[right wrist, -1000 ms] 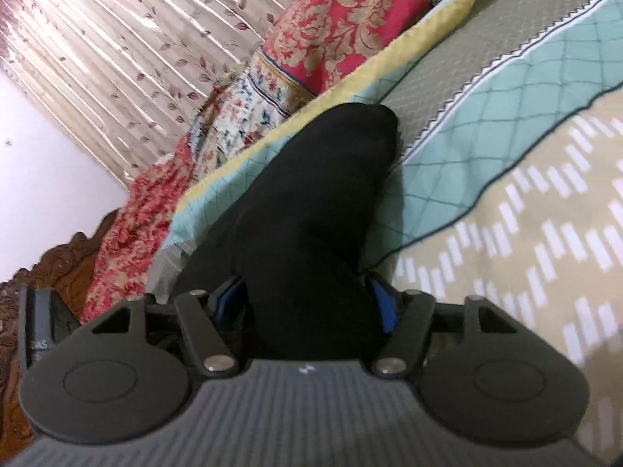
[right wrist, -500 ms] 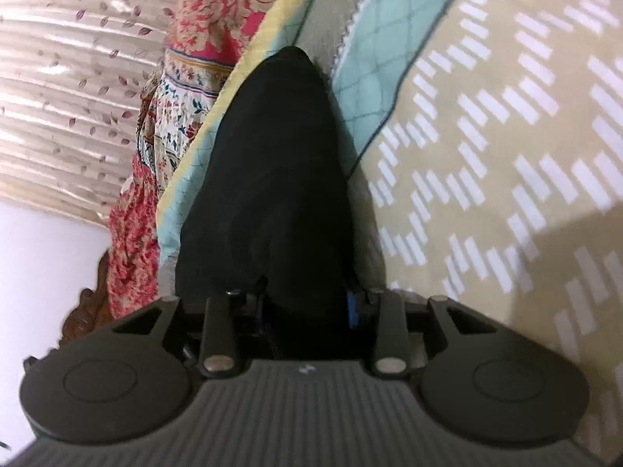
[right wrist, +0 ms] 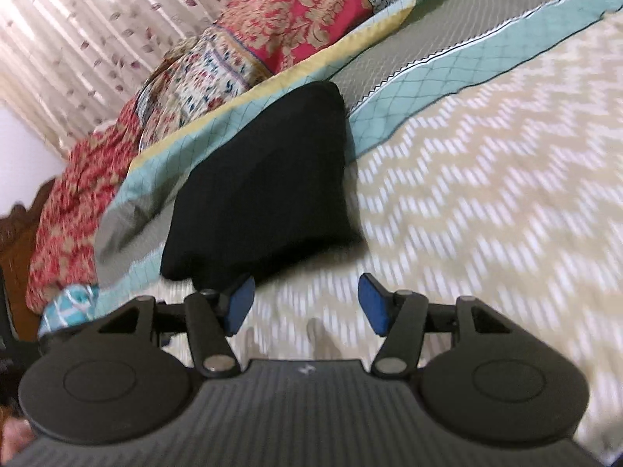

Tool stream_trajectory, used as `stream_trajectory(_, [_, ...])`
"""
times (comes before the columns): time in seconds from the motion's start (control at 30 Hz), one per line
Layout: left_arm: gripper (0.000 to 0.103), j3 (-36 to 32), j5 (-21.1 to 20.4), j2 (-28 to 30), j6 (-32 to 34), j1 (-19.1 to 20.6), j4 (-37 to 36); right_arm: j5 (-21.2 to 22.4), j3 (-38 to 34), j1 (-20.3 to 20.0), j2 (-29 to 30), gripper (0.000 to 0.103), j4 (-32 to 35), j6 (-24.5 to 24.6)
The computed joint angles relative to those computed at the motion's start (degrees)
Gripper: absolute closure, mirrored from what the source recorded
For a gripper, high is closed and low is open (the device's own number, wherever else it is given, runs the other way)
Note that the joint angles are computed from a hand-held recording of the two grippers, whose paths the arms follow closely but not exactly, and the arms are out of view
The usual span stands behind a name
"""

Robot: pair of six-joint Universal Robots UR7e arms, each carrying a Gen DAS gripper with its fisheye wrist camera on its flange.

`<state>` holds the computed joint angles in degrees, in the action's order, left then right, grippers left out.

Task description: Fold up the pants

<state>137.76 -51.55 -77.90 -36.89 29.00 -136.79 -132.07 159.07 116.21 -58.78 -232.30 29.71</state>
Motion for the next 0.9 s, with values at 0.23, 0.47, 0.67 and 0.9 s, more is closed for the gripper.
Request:
stream_trajectory(0.23, [0.023, 5.8, -1.7, -14.3, -12.7, -9.8, 16.5, -8.7, -0.2, 13.7, -3.0, 0.041, 15.6, 12.2])
stream_trajectory(0.47, [0.023, 8.3, -3.8, -27.9, -22.6, -18.2, 32.8, -12.4, -2.4, 24.3, -7.3, 0.038, 33.3, 22.2])
stream_trajectory(0.67, [0.022, 8.7, -6.3, -36.4, -29.2, -25.1, 44.2, -13.7, -4.5, 29.6, -8.4, 0.034, 42.3, 27.0])
stream_trajectory(0.9, [0.013, 8.2, -7.3, -42.3, -35.2, -32.7, 53.3, -15.1, -5.8, 35.7, -11.1, 0.032, 54.2, 35.4])
